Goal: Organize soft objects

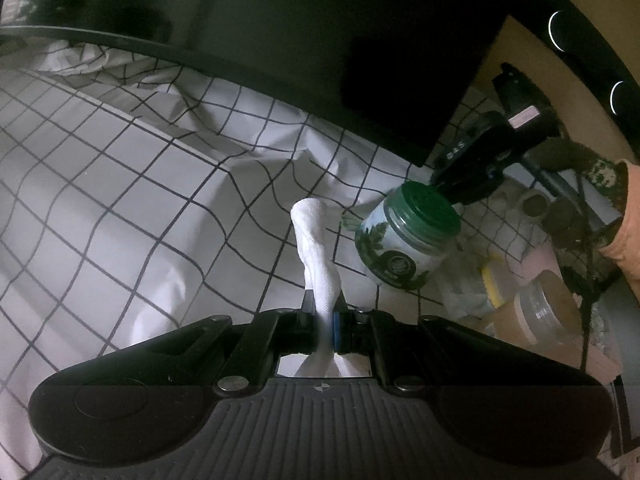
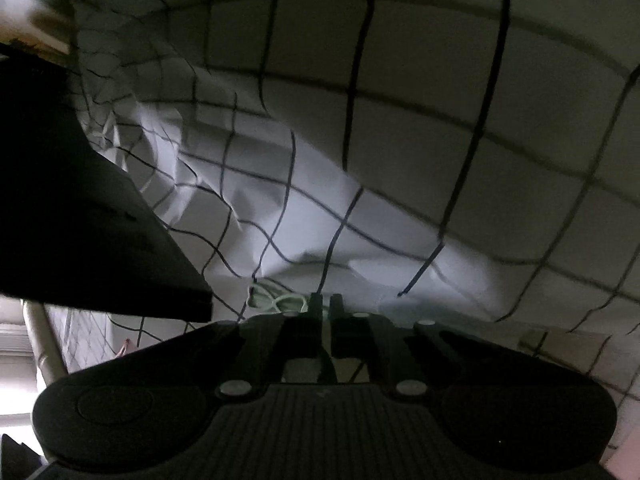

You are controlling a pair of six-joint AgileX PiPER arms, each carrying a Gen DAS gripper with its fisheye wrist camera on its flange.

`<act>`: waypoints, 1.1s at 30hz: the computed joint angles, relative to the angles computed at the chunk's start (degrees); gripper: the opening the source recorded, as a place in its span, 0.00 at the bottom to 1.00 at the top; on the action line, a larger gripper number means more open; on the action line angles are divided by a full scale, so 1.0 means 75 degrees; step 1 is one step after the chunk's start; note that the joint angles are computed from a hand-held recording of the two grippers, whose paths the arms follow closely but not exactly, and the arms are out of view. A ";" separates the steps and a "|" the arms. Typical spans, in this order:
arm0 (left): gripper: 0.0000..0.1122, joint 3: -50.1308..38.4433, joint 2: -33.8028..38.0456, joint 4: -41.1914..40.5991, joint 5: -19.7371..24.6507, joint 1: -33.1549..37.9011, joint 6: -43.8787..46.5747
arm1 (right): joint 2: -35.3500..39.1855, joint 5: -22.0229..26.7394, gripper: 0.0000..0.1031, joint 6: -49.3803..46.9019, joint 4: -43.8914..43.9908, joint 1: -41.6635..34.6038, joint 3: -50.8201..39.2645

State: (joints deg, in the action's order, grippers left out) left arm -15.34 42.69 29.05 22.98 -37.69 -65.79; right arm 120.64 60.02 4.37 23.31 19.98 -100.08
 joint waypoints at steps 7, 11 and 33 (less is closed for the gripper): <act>0.08 -0.0021 0.0217 0.0526 -0.0128 -0.0302 -0.0689 | -0.0228 0.0143 0.06 -0.0274 0.0097 -0.0149 0.0134; 0.08 -0.0023 0.0197 0.0099 -0.0126 -0.0125 -0.0176 | 0.0209 0.0208 0.27 0.0320 0.0079 -0.0149 -0.0172; 0.08 -0.0543 0.2358 -0.4404 -0.1881 0.1678 0.5513 | 0.0545 0.0321 0.07 0.0613 0.1416 -0.0546 -0.0120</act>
State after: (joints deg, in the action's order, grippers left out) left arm -19.41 60.38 -3.98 8.87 -25.11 -24.44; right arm 124.73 62.43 8.96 33.93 15.89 -100.99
